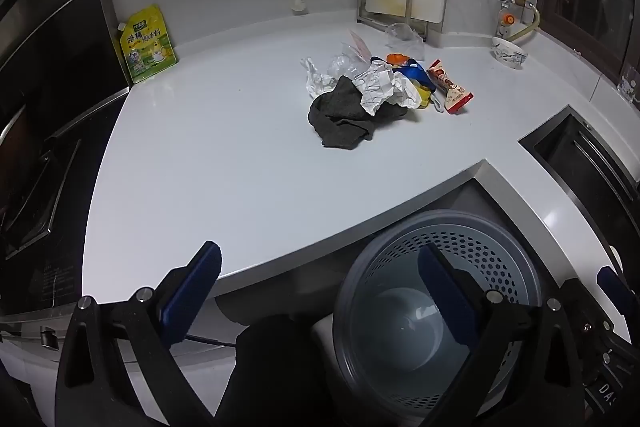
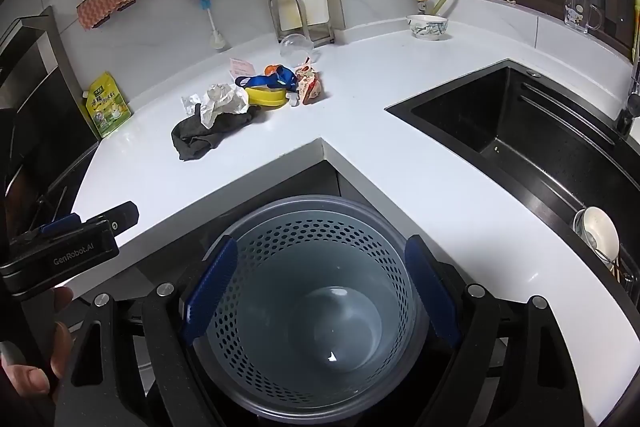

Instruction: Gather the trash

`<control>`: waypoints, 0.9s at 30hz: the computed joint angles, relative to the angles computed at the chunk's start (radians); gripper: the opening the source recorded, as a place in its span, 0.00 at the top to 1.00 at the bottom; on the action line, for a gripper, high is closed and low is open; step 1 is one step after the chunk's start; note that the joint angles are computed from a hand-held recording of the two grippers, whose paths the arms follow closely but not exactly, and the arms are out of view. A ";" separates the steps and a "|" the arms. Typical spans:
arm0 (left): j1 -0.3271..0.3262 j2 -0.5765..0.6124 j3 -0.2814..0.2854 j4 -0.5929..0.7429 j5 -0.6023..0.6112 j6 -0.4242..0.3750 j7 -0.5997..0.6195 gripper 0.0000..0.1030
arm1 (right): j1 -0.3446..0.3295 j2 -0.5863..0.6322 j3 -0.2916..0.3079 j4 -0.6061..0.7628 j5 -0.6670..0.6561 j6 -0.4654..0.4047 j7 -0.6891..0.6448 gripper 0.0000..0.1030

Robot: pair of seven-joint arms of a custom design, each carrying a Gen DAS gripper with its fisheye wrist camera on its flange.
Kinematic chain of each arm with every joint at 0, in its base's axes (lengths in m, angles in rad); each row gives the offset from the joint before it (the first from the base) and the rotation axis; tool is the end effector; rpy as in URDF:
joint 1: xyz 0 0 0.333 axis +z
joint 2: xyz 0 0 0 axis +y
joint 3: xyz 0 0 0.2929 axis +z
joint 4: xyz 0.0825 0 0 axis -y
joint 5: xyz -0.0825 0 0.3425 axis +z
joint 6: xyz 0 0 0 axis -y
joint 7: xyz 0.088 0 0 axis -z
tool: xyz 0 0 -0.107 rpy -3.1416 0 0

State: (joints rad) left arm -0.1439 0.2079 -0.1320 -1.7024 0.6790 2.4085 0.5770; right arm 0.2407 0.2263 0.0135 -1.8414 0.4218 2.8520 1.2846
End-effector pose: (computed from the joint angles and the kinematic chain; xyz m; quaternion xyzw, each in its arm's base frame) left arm 0.5996 -0.1587 0.5166 -0.7608 0.5436 -0.1930 0.2973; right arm 0.6079 0.1345 0.4914 -0.7057 0.5872 -0.1756 0.3555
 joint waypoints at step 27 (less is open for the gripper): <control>0.000 -0.001 0.000 -0.001 0.004 -0.002 -0.002 0.06 | -0.002 -0.005 0.002 -0.008 0.011 0.007 -0.010 0.21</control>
